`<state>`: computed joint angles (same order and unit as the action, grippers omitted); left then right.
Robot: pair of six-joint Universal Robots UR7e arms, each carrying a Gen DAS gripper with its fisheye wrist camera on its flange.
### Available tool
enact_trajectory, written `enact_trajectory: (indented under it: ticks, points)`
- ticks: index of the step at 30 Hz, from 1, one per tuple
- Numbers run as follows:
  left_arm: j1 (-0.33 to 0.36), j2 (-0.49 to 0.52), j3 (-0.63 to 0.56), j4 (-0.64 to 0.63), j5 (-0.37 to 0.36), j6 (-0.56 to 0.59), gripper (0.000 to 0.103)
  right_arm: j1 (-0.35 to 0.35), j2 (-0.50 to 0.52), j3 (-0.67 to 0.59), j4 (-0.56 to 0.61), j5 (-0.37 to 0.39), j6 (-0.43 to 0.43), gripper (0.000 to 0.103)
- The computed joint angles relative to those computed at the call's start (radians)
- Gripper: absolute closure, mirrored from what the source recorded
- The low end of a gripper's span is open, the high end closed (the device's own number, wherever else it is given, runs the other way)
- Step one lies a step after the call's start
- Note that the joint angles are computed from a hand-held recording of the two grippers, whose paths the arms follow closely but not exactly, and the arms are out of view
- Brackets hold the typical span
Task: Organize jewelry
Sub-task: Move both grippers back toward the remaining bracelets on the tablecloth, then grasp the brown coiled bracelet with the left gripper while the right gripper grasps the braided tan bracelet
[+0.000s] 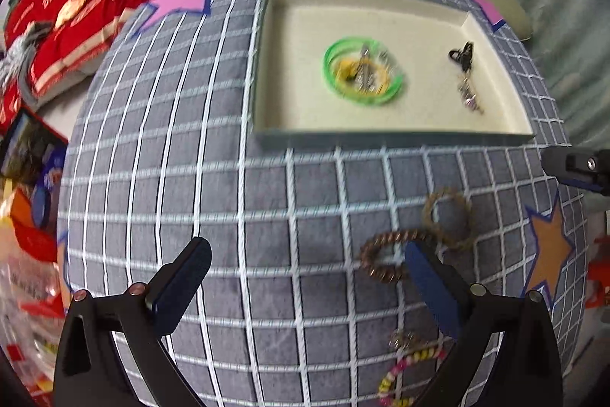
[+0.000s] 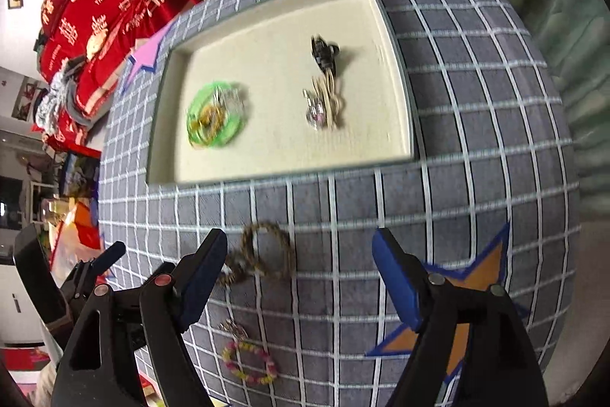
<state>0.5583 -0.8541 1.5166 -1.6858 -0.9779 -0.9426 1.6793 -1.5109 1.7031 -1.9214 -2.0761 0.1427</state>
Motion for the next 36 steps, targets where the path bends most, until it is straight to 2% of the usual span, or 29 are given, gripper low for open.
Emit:
enact_trajectory:
  ticks: [7,12,18,25,27,32,36]
  points:
    - [0.017,-0.024,0.051,-0.042,-0.065,-0.046,0.000,0.004,-0.001,0.036,0.031,-0.065,0.000,0.022]
    - [0.017,-0.015,0.062,-0.076,-0.082,-0.002,0.003,0.000,0.008,0.056,0.034,-0.098,-0.017,0.022]
    - [0.020,0.008,0.072,-0.151,-0.079,0.081,0.003,0.010,0.043,0.070,0.007,-0.152,-0.079,0.023]
    - [0.039,0.047,0.044,-0.147,-0.080,0.087,0.003,0.024,0.090,0.086,-0.033,-0.208,-0.156,0.044]
    - [0.041,0.061,0.033,-0.135,-0.077,0.092,0.012,0.031,0.096,0.098,-0.066,-0.227,-0.184,0.046]
    - [0.035,0.107,0.006,-0.140,-0.052,0.119,0.012,0.060,0.122,0.128,-0.137,-0.294,-0.270,0.047]
    - [0.021,0.118,0.013,-0.176,-0.052,0.135,0.021,0.073,0.122,0.147,-0.168,-0.301,-0.308,0.058]
